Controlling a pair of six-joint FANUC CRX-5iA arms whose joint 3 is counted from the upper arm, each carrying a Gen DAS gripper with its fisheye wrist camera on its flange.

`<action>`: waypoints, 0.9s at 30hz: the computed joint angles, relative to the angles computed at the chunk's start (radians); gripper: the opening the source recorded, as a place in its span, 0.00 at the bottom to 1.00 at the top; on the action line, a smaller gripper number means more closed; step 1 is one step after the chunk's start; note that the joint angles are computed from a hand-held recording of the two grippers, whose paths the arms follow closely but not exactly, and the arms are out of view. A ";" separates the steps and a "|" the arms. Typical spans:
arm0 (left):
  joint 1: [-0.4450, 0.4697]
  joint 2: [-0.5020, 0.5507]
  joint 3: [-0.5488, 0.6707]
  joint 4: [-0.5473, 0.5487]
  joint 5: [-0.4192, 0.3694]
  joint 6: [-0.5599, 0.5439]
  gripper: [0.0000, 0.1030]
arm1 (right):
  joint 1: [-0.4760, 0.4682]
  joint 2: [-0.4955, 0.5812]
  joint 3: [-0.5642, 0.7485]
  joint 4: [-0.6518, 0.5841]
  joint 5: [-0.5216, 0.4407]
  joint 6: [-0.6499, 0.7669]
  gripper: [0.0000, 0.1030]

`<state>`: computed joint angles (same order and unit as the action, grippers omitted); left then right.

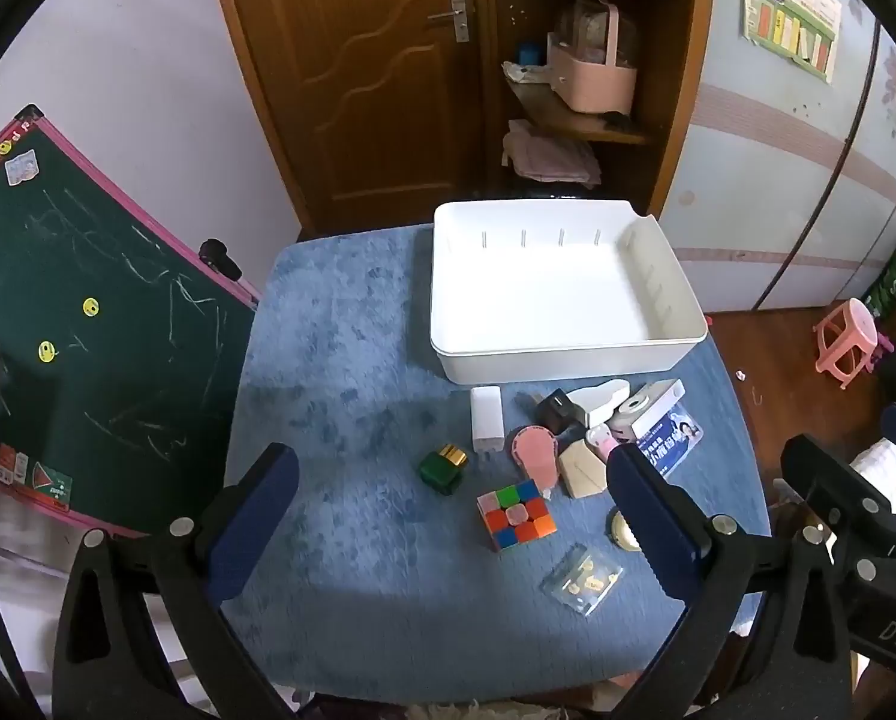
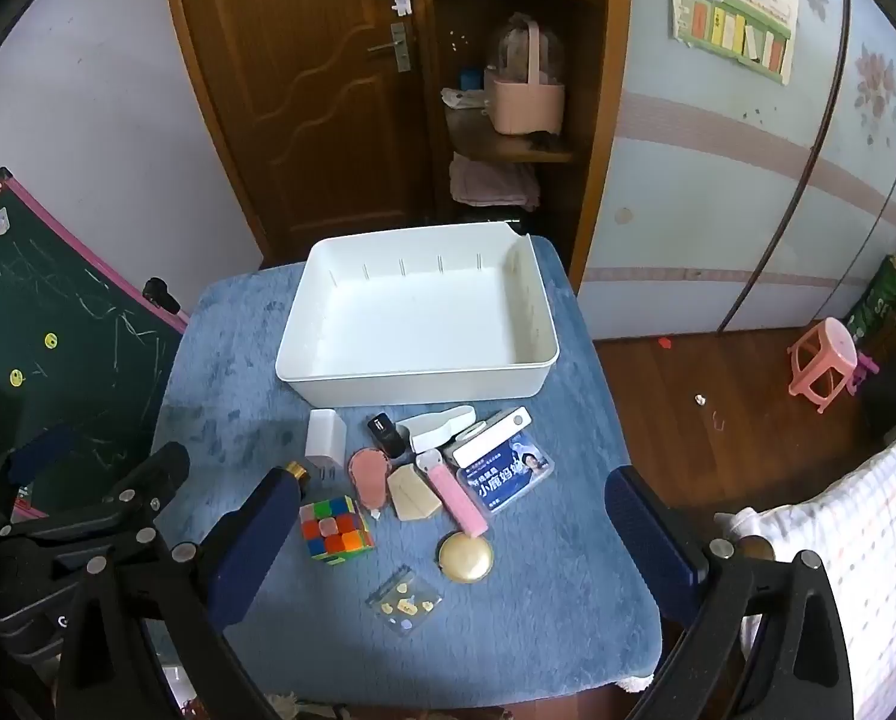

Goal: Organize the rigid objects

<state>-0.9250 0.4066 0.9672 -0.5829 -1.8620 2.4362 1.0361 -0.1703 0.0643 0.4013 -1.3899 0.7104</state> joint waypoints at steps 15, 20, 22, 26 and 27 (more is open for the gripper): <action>0.002 0.003 0.002 0.002 0.004 0.007 0.99 | 0.019 -0.019 -0.031 0.015 0.014 -0.015 0.99; -0.003 -0.022 -0.034 0.013 0.031 0.039 0.97 | 0.003 -0.012 -0.005 0.000 0.006 0.005 0.99; 0.002 -0.031 -0.048 0.022 0.039 0.049 0.97 | 0.001 -0.010 0.000 -0.002 0.005 0.009 0.99; 0.010 -0.024 -0.036 0.035 0.037 0.039 0.97 | 0.000 -0.012 -0.001 -0.002 0.007 0.010 0.99; 0.011 -0.024 -0.036 0.036 0.037 0.037 0.97 | 0.000 -0.012 -0.001 -0.003 0.007 0.009 0.99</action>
<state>-0.9143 0.3829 0.9316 -0.5465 -1.8246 2.4729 1.0356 -0.1827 0.0629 0.3985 -1.3826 0.7198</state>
